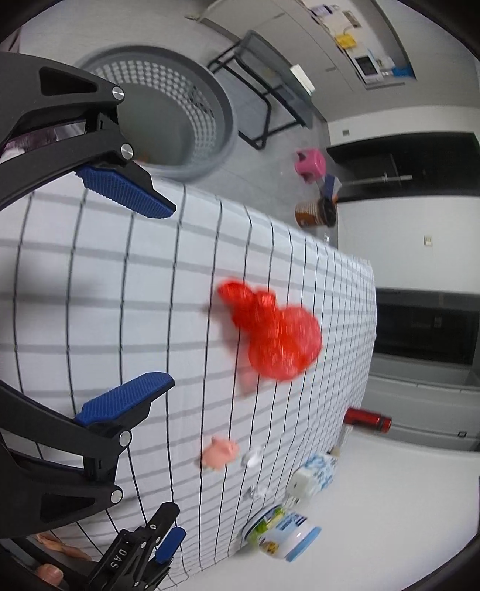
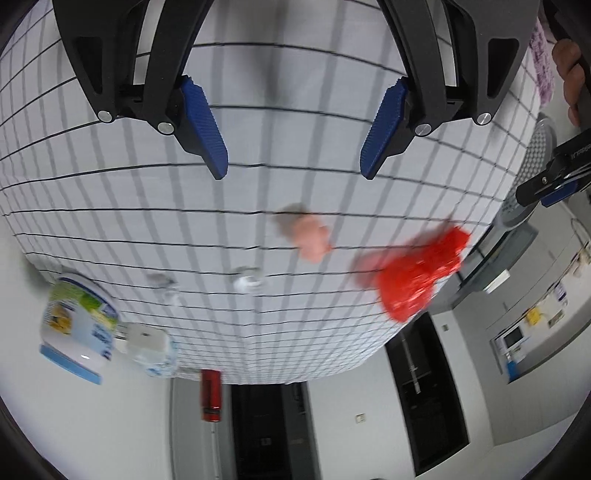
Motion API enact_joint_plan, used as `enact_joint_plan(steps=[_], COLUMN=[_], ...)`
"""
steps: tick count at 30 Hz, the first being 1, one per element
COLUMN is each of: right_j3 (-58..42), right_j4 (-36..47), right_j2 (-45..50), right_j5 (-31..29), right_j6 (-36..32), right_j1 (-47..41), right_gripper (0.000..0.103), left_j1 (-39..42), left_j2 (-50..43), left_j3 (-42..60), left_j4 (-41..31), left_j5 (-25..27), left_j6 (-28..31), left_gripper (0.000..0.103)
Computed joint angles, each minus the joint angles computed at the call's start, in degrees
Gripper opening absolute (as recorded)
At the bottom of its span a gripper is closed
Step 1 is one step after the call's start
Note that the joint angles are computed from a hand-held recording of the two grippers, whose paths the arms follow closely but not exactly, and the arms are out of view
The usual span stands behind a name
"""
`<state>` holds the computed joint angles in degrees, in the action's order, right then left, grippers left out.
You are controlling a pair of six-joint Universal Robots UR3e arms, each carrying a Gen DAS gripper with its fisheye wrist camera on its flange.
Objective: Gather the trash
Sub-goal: 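Grasp the crumpled white tissue with the right tool while the left tool grasps the pink pig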
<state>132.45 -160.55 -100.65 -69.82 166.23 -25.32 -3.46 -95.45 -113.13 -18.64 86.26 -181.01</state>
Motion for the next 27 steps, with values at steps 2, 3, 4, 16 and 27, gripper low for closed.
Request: enact_joint_plan(steps=[2,3,4,16,27], right_j3=[0.12,0.14,-0.11,-13.90,-36.39], right_j4=[0.36,0.22,0.14,2.17,5.75], right_j2=[-0.34,-0.20,0.21,14.30,34.71], right_j5=[0.64,1.27,1.63,5.15,0.99], right_j6=[-1.84,-3.03,-3.82,-10.34,-7.09], right_j1=[-2.69,-4.52,-5.72,-13.65,-10.74], right_gripper=[0.071,0.071,0.071,0.072,0.072], left_j1=[-2.30,-3.48,-5.03,-17.09,-20.78], left_j2=[-2.16,-3.15,-4.72,-21.53,-34.74], left_j3=[2.55,3.68,5.32,26.22,44.66], left_j4=[-0.77,-1.08,-1.26,-4.81,-10.53], left_j5=[0.64,1.10,1.80,10.29,15.83], left_j6=[-1.05,-1.58,-2.28,-7.39,-15.30], left_gripper=[0.085,0.086,0.087,0.094,0.094])
